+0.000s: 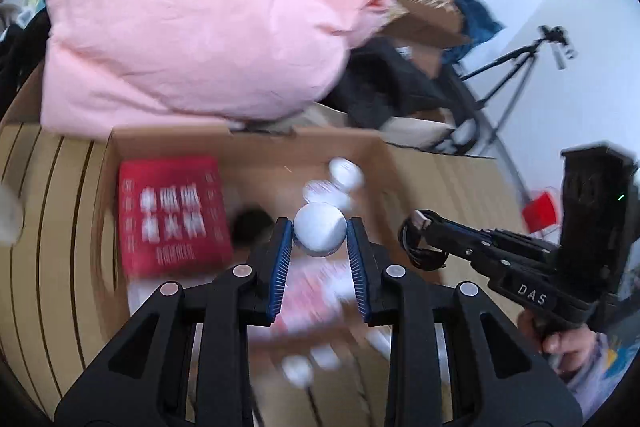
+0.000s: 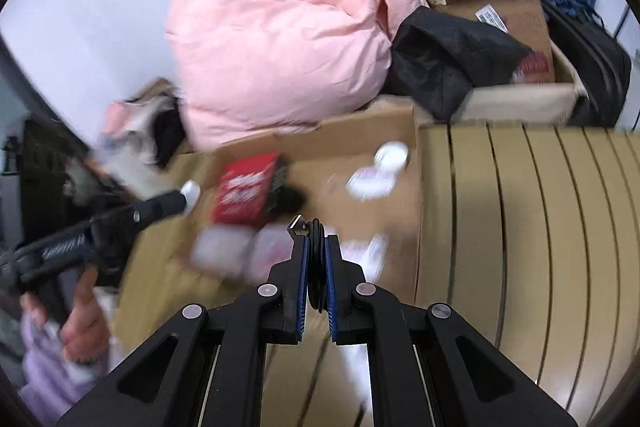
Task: Organize objects
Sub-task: 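Carry both held items into the tray and open both tools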
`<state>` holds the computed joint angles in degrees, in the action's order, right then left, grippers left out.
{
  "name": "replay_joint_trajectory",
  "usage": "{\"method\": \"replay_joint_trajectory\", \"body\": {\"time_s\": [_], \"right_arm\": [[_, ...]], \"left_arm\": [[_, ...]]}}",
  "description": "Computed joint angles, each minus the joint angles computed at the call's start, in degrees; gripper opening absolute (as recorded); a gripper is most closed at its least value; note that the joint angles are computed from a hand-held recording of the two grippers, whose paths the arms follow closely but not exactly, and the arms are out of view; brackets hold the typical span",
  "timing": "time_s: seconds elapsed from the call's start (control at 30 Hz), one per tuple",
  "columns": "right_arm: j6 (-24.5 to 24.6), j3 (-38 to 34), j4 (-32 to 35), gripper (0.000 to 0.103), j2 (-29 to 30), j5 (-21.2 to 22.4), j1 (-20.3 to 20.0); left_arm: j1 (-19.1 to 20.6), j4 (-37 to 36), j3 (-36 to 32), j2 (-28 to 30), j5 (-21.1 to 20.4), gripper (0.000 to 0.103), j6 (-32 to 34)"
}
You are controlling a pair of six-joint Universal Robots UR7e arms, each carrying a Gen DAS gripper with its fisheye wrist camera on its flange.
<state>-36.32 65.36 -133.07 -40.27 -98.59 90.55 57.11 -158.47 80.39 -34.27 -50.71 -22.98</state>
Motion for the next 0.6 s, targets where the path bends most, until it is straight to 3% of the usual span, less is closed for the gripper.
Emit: {"method": "replay_joint_trajectory", "body": {"time_s": [0.1,0.13,0.17,0.2,0.27,0.3,0.37,0.4,0.43,0.5,0.6], "right_arm": [[1.9,-12.7,4.8,0.009,10.2,-4.1,1.5],[2.1,-16.6,6.0,0.009,13.2,-3.8,1.6],[1.4,-19.4,7.3,0.009,15.1,-2.6,1.4],[-1.0,-24.0,8.7,0.010,18.6,-3.1,1.5],[-2.1,-28.8,9.7,0.014,22.4,-8.3,2.1],[-1.5,-32.0,12.8,0.017,24.2,-8.1,1.8],[-0.9,-32.7,13.5,0.036,24.5,-7.2,1.4],[-1.1,-32.3,13.1,0.062,24.2,-6.8,1.2],[-1.2,-31.5,12.3,0.073,23.7,-7.0,1.2],[0.0,-31.2,14.4,0.076,22.5,-5.2,0.9],[-3.1,-24.3,8.0,0.078,18.4,-6.9,1.5]], "left_arm": [[3.1,3.2,-7.5,4.2,0.0,0.025,1.5],[3.8,4.7,-9.4,5.2,0.5,0.031,2.2],[4.3,6.9,-11.4,6.4,1.7,0.051,2.6],[4.7,8.8,-13.2,7.4,3.3,0.061,2.6],[5.1,8.3,-14.1,8.2,5.3,0.067,3.9],[5.3,8.4,-14.2,8.1,4.6,0.067,4.9],[5.4,8.1,-13.8,7.7,3.8,0.076,6.3],[5.3,6.6,-12.8,7.3,4.4,0.078,6.8],[5.2,6.1,-12.5,7.1,4.9,0.079,6.8],[4.8,6.4,-11.3,6.1,6.1,0.079,6.1],[3.4,5.0,-8.0,4.0,7.8,0.079,5.9]]}}
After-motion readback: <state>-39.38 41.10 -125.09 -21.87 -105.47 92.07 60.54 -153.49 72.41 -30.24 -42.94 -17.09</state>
